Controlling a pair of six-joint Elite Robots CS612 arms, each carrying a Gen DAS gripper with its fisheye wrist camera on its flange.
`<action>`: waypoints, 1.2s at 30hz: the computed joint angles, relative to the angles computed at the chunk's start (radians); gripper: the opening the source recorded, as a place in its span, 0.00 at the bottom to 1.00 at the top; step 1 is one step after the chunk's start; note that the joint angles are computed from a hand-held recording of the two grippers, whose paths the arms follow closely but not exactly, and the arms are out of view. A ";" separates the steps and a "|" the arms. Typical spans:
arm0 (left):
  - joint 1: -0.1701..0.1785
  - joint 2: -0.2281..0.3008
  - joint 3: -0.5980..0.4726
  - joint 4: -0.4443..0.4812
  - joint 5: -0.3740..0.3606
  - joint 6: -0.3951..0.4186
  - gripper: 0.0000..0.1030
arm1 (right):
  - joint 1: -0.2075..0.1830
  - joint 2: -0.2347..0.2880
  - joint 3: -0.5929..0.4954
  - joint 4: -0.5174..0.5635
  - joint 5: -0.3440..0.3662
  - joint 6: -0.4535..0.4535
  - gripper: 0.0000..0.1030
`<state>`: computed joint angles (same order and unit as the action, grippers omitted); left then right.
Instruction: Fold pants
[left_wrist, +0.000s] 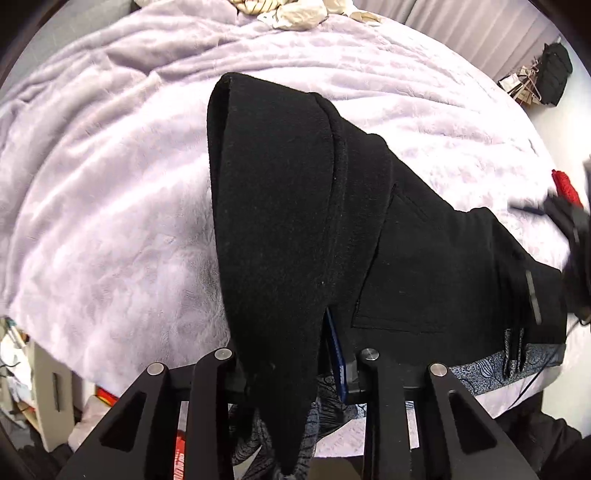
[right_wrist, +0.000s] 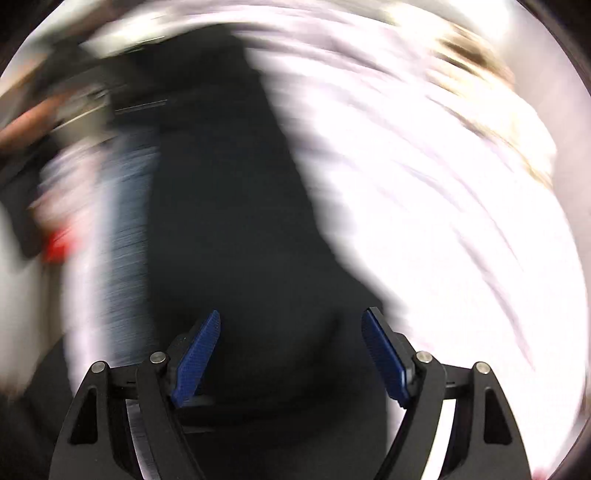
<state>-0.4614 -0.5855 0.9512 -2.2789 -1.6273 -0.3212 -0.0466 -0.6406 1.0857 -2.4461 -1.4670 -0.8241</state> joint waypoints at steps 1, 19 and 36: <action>-0.005 -0.013 0.020 -0.005 0.011 -0.004 0.31 | 0.004 0.023 -0.026 -0.040 -0.061 0.046 0.80; -0.014 -0.051 0.071 -0.015 0.056 -0.040 0.28 | 0.033 -0.044 0.103 0.125 -0.006 -0.167 0.81; -0.082 -0.146 0.160 -0.110 0.078 -0.008 0.23 | -0.069 -0.171 0.271 0.000 0.195 -0.028 1.00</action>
<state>-0.5429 -0.7315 1.1107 -2.3893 -1.5494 -0.3290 -0.1156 -0.8120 1.3563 -2.4459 -1.2724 -0.8525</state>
